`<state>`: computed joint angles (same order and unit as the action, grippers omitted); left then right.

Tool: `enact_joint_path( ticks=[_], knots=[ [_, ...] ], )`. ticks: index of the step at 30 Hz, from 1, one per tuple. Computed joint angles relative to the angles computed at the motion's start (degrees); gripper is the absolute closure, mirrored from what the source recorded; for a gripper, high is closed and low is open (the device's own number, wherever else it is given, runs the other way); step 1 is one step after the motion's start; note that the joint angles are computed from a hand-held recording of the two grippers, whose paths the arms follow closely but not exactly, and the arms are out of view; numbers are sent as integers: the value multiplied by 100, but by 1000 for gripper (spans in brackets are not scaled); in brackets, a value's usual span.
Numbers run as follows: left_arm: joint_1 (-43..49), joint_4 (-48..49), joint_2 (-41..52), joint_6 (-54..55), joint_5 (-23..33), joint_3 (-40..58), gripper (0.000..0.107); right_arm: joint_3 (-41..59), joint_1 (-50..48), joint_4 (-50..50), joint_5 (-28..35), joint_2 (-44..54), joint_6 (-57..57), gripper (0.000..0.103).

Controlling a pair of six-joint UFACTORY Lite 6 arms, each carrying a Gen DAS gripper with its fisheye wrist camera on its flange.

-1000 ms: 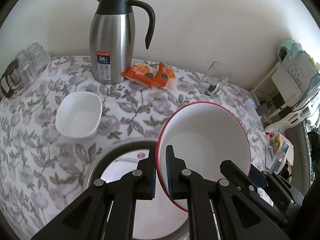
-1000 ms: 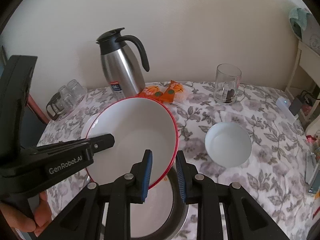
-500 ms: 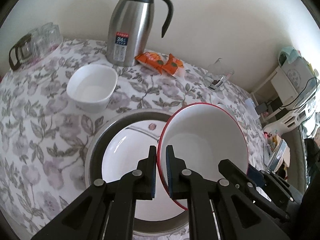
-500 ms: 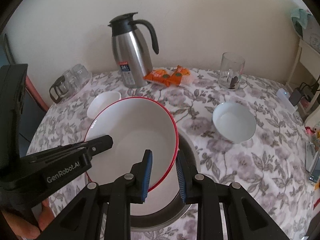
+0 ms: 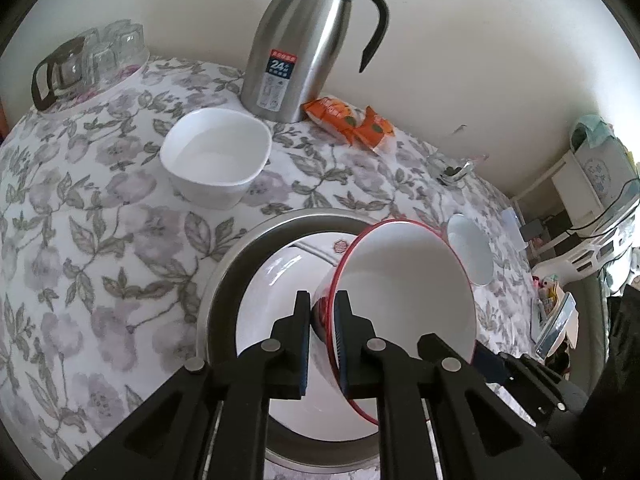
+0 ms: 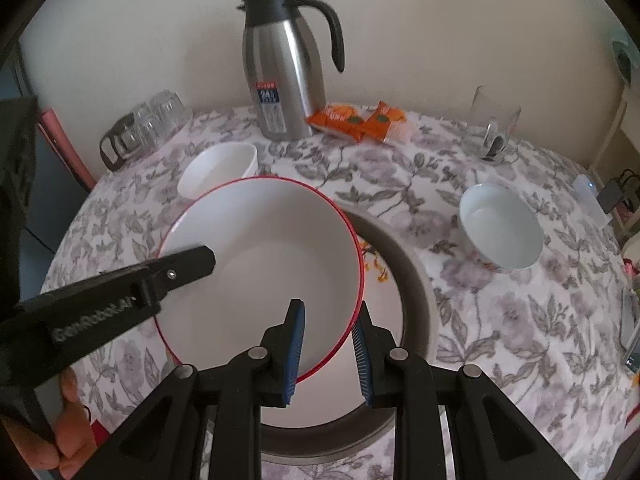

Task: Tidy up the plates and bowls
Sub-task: 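Lift the strawberry bowl and carry it over the steel tray, then lower the strawberry bowl onto the plate inside the tray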

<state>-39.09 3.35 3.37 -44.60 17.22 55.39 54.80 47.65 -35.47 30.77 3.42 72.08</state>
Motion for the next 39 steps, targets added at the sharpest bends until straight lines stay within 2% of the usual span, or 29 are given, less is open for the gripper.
enact_joint_path(
  ticks=[5, 14, 39],
  knots=[
    [145, -695, 107, 680, -80, -90, 95, 17, -58, 85, -135, 165, -36, 77],
    [83, -662, 416, 612, -142, 14, 95, -150, -294, 382, -473, 255, -292, 77],
    [93, -1395, 830, 1274, -181, 177, 95, -219, -422, 495, -535, 305, -361, 77]
  ],
)
